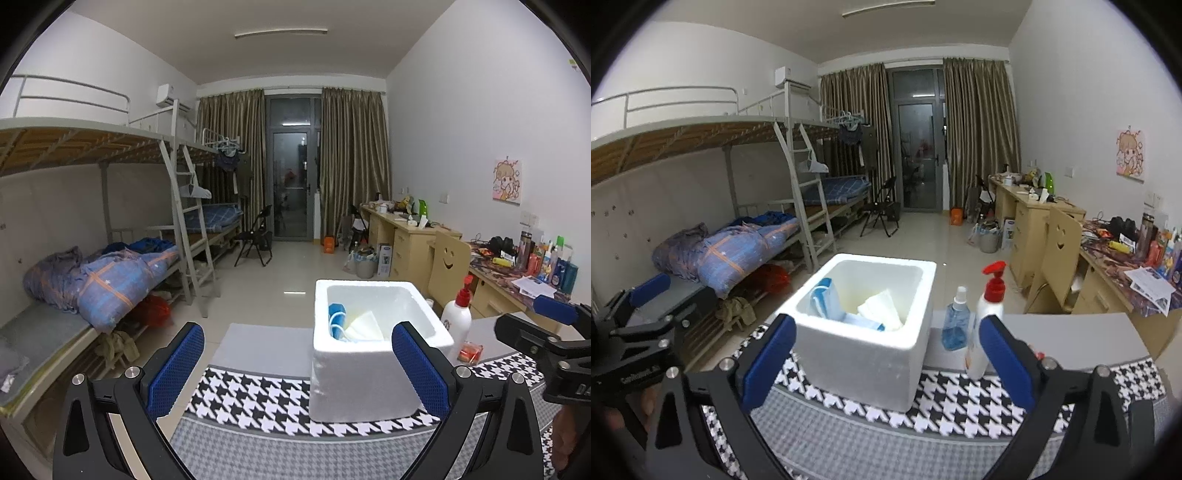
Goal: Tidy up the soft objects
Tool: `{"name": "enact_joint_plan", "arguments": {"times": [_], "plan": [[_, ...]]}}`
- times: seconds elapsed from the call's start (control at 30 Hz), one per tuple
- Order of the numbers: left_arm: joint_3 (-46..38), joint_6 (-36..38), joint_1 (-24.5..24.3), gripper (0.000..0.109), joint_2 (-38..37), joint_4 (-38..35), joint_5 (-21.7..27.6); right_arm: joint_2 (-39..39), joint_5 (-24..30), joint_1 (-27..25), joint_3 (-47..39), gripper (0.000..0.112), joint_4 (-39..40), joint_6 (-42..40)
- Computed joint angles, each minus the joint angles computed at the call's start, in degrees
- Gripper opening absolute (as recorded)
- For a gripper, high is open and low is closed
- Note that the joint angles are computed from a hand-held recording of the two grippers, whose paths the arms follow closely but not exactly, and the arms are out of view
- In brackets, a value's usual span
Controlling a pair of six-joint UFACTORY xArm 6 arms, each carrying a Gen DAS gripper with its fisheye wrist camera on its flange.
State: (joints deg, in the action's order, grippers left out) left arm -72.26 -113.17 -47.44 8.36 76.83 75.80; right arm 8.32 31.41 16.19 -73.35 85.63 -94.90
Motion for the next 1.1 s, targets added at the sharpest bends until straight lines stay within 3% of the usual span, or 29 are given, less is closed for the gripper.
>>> {"name": "enact_joint_plan", "arguments": {"times": [0.23,0.43,0.77,1.0,1.1], "plan": [[-0.93,-0.58,-4.89,0.102,0.78,0.94,4.63,-7.21,4.39,-3.61,8.08,0.102,2.34,-4.98],[-1.7,-0.89,-7.83,0.102,2.04,0.81,6.64,-12.04,4.19,-5.23,14.29,0.102,9.36,-12.88],[-2.28,-4.42,-12.63,0.102,4.71,1.18,9.74,-16.67,11.49,-10.42,22.27,0.102,12.29,-17.38],[-2.45,-5.96,-14.09,0.102,6.23,1.19,10.99,-18.04,10.94,-10.61,27.18,0.102,25.4,-32.91],[-1.51,-7.68,-14.05,0.102,6.1,1.45,10.34,-17.5,13.2,-11.8,27.89,0.102,26.42,-34.48]]}}
